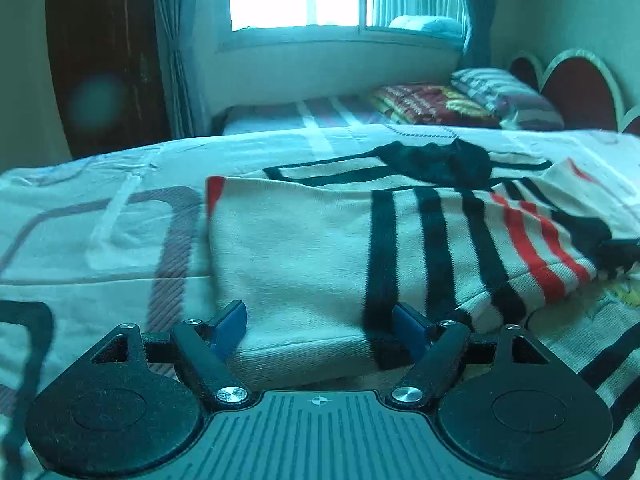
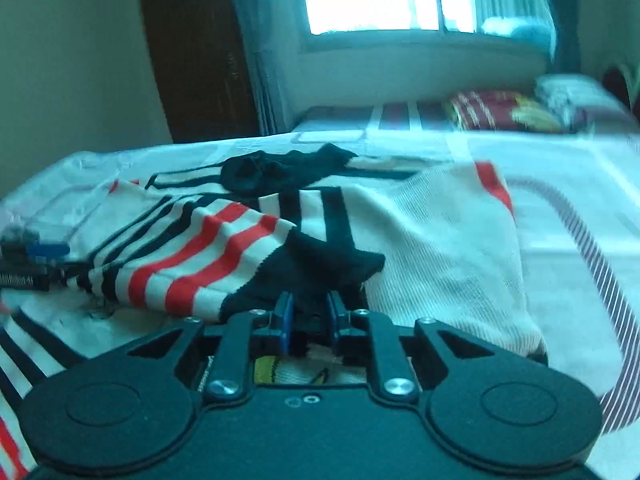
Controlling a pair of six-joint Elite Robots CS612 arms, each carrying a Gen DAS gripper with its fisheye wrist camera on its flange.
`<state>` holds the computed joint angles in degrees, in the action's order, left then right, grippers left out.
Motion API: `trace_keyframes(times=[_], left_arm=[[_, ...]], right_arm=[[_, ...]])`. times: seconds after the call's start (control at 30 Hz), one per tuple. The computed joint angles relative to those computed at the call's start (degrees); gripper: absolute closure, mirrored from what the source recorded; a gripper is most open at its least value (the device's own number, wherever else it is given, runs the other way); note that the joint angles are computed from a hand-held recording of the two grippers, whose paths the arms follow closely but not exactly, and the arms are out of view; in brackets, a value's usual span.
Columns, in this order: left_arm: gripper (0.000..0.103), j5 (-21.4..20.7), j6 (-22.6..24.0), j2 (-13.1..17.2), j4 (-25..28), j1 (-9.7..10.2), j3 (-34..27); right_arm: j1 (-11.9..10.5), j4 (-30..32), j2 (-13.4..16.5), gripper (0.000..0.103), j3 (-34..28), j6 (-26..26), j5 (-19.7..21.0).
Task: Fold small clothes
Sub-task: 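Grasp the black hem with both tools and lift it toward the collar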
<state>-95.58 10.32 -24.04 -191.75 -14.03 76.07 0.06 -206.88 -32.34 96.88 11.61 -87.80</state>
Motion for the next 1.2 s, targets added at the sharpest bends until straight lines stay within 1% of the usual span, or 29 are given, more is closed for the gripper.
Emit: trace_keyframes(times=[0.03, 0.07, 0.1, 0.13, 0.17, 0.2, 0.23, 0.3, 0.37, 0.43, 0.47, 0.5, 0.53, 0.6, 0.67, 0.73, 0.8, 0.87, 0.9, 0.97, 1.07, 1.13, 1.17, 1.2], left_arm=[[0.023, 1.2, 0.8, -0.8, -0.3, -0.09, 1.1], [0.023, 0.2, 1.3, -1.6, -1.6, 0.26, 2.5], [0.023, -1.0, 1.4, -2.4, -3.0, 0.73, 4.0], [0.023, -1.5, 1.5, -3.3, -3.5, 1.13, 5.9], [0.023, -2.1, 2.1, -4.4, -3.4, 1.56, 7.8], [0.023, -2.9, 2.3, -5.3, -3.6, 2.06, 9.9], [0.023, -3.9, 1.9, -6.4, -3.2, 2.63, 12.0], [0.024, -7.5, -0.4, -8.4, -1.7, 4.20, 16.0], [0.024, -12.5, -3.9, -10.0, -0.8, 6.01, 19.5], [0.024, -17.6, -7.4, -11.0, -0.7, 7.68, 22.5], [0.026, -20.2, -9.0, -11.3, -0.4, 8.43, 23.8], [0.037, -22.3, -10.3, -11.5, -0.3, 9.01, 24.9], [0.044, -24.4, -12.0, -11.4, -0.9, 9.57, 25.7], [0.045, -29.8, -16.8, -10.8, -2.2, 10.82, 26.6], [0.045, -34.8, -18.5, -10.1, -1.6, 11.73, 27.0], [0.045, -38.5, -20.5, -9.4, -1.7, 12.55, 27.2], [0.045, -41.9, -23.2, -8.5, -1.8, 13.26, 26.9], [0.045, -43.7, -25.4, -7.6, -3.0, 13.57, 26.4], [0.045, -44.5, -26.2, -7.2, -3.0, 13.65, 26.0], [0.045, -45.6, -26.9, -6.6, -2.6, 13.54, 24.9], [0.045, -45.4, -24.8, -6.4, -1.5, 12.84, 23.9], [0.045, -44.4, -24.6, -6.5, -2.2, 12.27, 23.7], [0.048, -43.7, -24.0, -6.6, -2.8, 12.02, 24.0], [0.061, -41.7, -22.7, -7.2, -2.7, 11.66, 24.4]], right_arm=[[0.3, -0.6, -0.8, 0.086, 0.9, 1.0, -1.8], [0.3, -3.2, -1.4, 0.077, 2.3, 1.0, -2.1], [-0.1, -6.4, -1.9, 0.075, 4.0, 0.8, -0.1], [-0.6, -7.9, -2.8, 0.072, 6.0, 0.7, 1.6], [-0.8, -7.9, -4.0, 0.067, 8.1, 0.9, 1.8], [-1.0, -8.3, -4.9, 0.066, 10.2, 1.4, 1.9], [-1.6, -9.6, -5.9, 0.066, 12.8, 2.4, 2.9], [-2.6, -10.8, -7.6, 0.066, 17.4, 5.0, 4.4], [-3.1, -12.2, -8.8, 0.067, 21.8, 7.9, 4.7], [-4.0, -13.9, -9.4, 0.067, 25.8, 11.7, 6.4], [-4.3, -15.1, -9.5, 0.067, 27.6, 14.0, 7.3], [-4.4, -16.5, -9.4, 0.066, 29.1, 16.2, 7.9], [-4.3, -17.7, -9.2, 0.066, 30.5, 18.5, 8.3], [-4.4, -19.9, -8.8, 0.066, 32.7, 21.9, 9.9], [-4.4, -21.8, -8.0, 0.066, 34.1, 24.8, 12.3], [-4.8, -24.2, -6.9, 0.067, 34.9, 27.8, 15.1], [-4.6, -27.2, -5.7, 0.067, 35.0, 31.4, 15.9], [-4.9, -29.1, -4.6, 0.067, 34.6, 33.9, 17.9], [-5.1, -30.3, -4.0, 0.067, 34.3, 35.2, 18.2], [-5.4, -31.0, -3.4, 0.067, 33.3, 36.9, 19.8], [-5.7, -30.2, -3.1, 0.067, 32.1, 35.8, 21.7], [-5.5, -29.0, -3.2, 0.072, 31.7, 34.7, 22.1], [-5.4, -28.3, -3.4, 0.076, 31.6, 34.2, 21.9], [-5.2, -27.5, -3.7, 0.081, 31.7, 33.6, 21.3]])
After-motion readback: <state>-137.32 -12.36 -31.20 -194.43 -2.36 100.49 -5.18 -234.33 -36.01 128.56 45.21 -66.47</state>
